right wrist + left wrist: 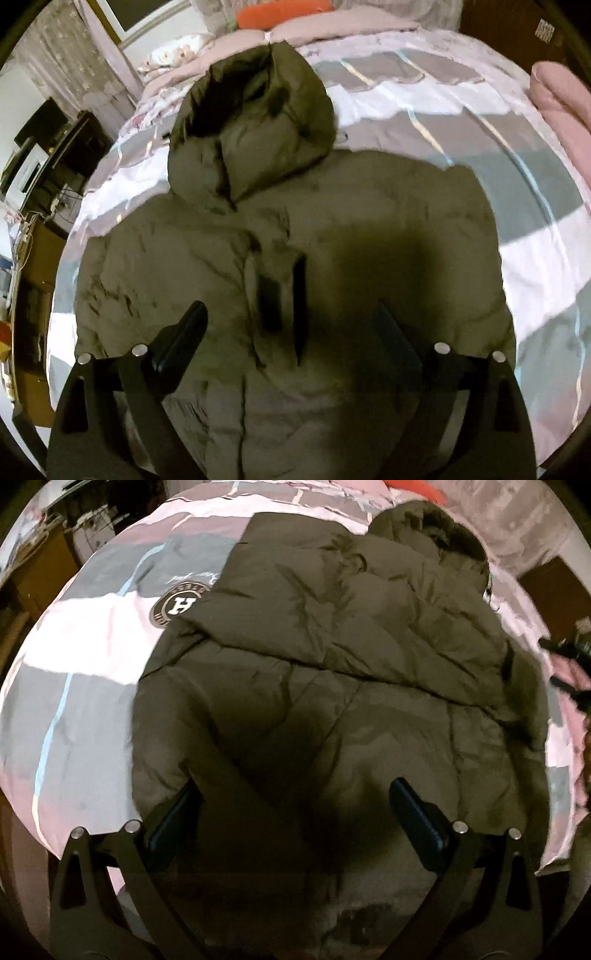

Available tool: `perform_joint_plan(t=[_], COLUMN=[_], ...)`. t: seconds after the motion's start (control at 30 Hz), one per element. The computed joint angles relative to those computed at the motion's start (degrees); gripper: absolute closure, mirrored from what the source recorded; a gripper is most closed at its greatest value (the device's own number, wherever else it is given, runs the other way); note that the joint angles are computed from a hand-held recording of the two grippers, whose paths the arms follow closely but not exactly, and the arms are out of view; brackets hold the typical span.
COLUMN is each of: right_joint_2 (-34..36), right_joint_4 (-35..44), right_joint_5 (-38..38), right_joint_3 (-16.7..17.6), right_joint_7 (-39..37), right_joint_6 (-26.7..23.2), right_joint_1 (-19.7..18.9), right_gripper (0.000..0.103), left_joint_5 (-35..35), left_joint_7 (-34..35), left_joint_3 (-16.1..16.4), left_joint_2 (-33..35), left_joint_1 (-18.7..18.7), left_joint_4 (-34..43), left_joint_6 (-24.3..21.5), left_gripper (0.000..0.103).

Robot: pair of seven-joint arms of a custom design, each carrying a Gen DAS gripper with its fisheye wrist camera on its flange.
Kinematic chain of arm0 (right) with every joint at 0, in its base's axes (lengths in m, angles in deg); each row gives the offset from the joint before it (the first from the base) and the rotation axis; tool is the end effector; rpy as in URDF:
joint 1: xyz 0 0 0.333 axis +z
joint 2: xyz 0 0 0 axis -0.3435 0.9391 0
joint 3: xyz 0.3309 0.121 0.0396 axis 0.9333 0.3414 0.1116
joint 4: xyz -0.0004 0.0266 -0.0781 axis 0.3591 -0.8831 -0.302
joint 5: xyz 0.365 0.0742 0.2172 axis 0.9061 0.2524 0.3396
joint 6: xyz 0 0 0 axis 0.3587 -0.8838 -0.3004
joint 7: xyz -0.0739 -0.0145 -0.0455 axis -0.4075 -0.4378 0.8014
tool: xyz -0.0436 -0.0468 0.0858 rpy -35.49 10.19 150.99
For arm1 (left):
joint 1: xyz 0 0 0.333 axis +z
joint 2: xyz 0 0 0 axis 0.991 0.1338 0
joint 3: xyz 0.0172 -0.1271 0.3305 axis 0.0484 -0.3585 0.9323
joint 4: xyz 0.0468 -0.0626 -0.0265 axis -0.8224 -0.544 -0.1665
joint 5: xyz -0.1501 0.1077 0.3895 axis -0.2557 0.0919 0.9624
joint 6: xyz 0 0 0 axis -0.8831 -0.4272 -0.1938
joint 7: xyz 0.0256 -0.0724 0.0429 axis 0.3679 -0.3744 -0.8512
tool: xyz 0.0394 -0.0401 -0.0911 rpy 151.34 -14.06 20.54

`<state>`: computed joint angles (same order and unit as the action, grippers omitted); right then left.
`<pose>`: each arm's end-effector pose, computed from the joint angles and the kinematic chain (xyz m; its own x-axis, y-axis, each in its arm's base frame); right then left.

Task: Fold large clothes

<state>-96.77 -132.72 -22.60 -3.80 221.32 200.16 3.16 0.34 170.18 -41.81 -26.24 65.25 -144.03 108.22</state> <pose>0.4398 0.3253 0.5873 -0.6141 -0.7577 -0.2208 -0.6379 0.6412 -0.4265 0.5061 -0.3202 0.5722 -0.4266 -0.8961 0.1227 -0.8719 0.3713 -0.3194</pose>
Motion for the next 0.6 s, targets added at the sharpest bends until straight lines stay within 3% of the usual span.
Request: perform_joint_plan(t=[0.13, 0.17, 0.23, 0.33, 0.4, 0.5, 0.6], right_joint_2=[1.1, 3.1, 3.5, -0.3, -1.2, 2.8, 8.7], right_joint_4=[-2.1, -1.8, -2.7, -2.4, 0.3, 8.4, 15.3], right_joint_5=[10.0, 14.2, 15.8, 6.3, -1.7, -10.4, -11.0], right_joint_3=[-1.9, -3.1, -3.2, -1.0, 0.7, -0.2, -4.1], right_joint_7=[-4.8, -8.5, -8.3, 1.1, 4.1, -2.4, -10.2], right_joint_6=[-1.3, -2.1, -2.1, -1.4, -4.0, -9.2, -9.8], right_joint_1=[1.5, 1.8, 1.6, -0.3, -1.7, -3.3, -4.9], right_gripper=[0.011, 0.011, 0.011, 0.012, 0.012, 0.006, 0.006], left_joint_5=[11.5, 11.5, 10.4, 7.5, 4.4, -1.3, -1.6], left_joint_7=[-3.8, -3.7, -3.0, -0.8, 0.2, 2.4, 2.5], left_joint_3=[-1.8, -1.7, -1.3, -0.4, 0.7, 2.2, 2.2], left_joint_2=[4.3, 4.3, 3.4, 1.0, -1.9, -5.0, -6.1], left_joint_1=[-1.2, -1.4, -1.4, -0.7, 0.1, 1.0, 1.7], left_joint_4=[2.3, 1.9, 0.5, -0.4, -1.5, -2.0, -1.2], left_joint_6=[-4.8, -4.4, -3.3, -3.7, -2.5, -0.5, 0.7], left_gripper=[0.002, 0.002, 0.002, 0.002, 0.002, 0.002, 0.002])
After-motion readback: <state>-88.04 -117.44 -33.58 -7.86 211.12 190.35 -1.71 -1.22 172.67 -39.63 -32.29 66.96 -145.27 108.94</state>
